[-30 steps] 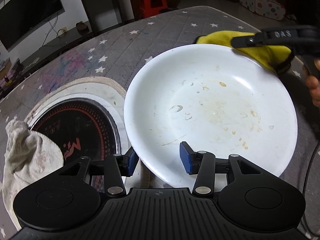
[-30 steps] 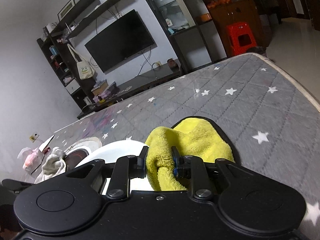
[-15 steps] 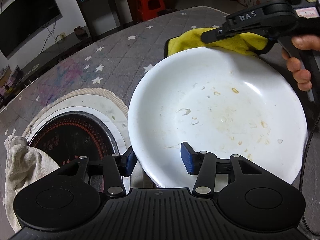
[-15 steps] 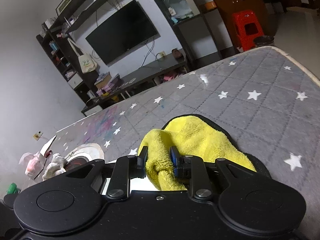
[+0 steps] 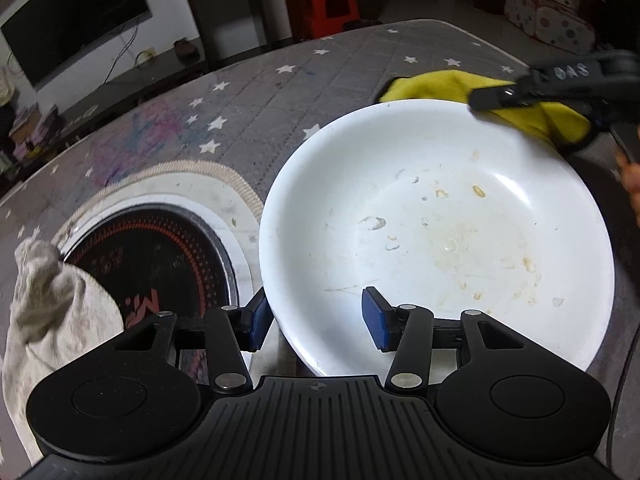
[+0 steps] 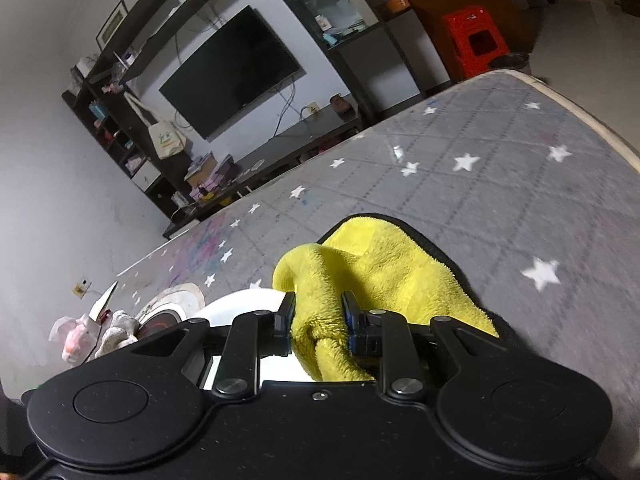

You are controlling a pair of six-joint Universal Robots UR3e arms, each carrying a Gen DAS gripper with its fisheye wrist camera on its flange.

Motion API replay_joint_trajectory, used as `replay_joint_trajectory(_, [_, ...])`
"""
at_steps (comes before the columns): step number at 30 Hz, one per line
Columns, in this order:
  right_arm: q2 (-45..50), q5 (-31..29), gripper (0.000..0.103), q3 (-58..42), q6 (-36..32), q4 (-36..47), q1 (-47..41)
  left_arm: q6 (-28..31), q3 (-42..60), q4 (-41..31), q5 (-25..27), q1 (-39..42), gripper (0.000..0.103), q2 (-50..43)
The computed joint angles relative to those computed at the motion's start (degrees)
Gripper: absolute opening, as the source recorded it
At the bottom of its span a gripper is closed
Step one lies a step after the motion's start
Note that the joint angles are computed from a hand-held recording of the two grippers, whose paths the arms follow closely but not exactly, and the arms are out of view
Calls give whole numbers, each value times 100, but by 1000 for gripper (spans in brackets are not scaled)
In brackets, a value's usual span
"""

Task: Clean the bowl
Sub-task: 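Wipe the cloth along the bowl rim with the right gripper, then rub the cloth back and forth over the bowl rim with the right gripper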

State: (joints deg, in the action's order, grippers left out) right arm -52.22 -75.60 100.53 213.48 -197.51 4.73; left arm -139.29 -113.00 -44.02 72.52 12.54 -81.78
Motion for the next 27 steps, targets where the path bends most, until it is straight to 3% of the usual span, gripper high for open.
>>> replay_joint_trajectory(4, [-153, -86, 25, 480, 116, -393, 31, -164, -127, -244, -38, 96, 51, 237])
replay_joint_trajectory(12, [-456, -226, 25, 1433, 279, -1166, 118, -412, -93, -2, -146, 301, 51, -217])
replay_joint_trajectory(17, [-599, -347, 25, 2057, 378, -1779, 252, -532, 32, 449, -122, 420, 43, -739])
replay_joint_trajectory(21, [-711, -401, 25, 2473, 431, -2140, 357, -352, 426, 588, -250, 592, 40, -1349])
replay_joint_trajectory(27, [-809, -323, 25, 2953, 521, -2603, 441, 569, 293, 386, -579, 1013, 40, -1240])
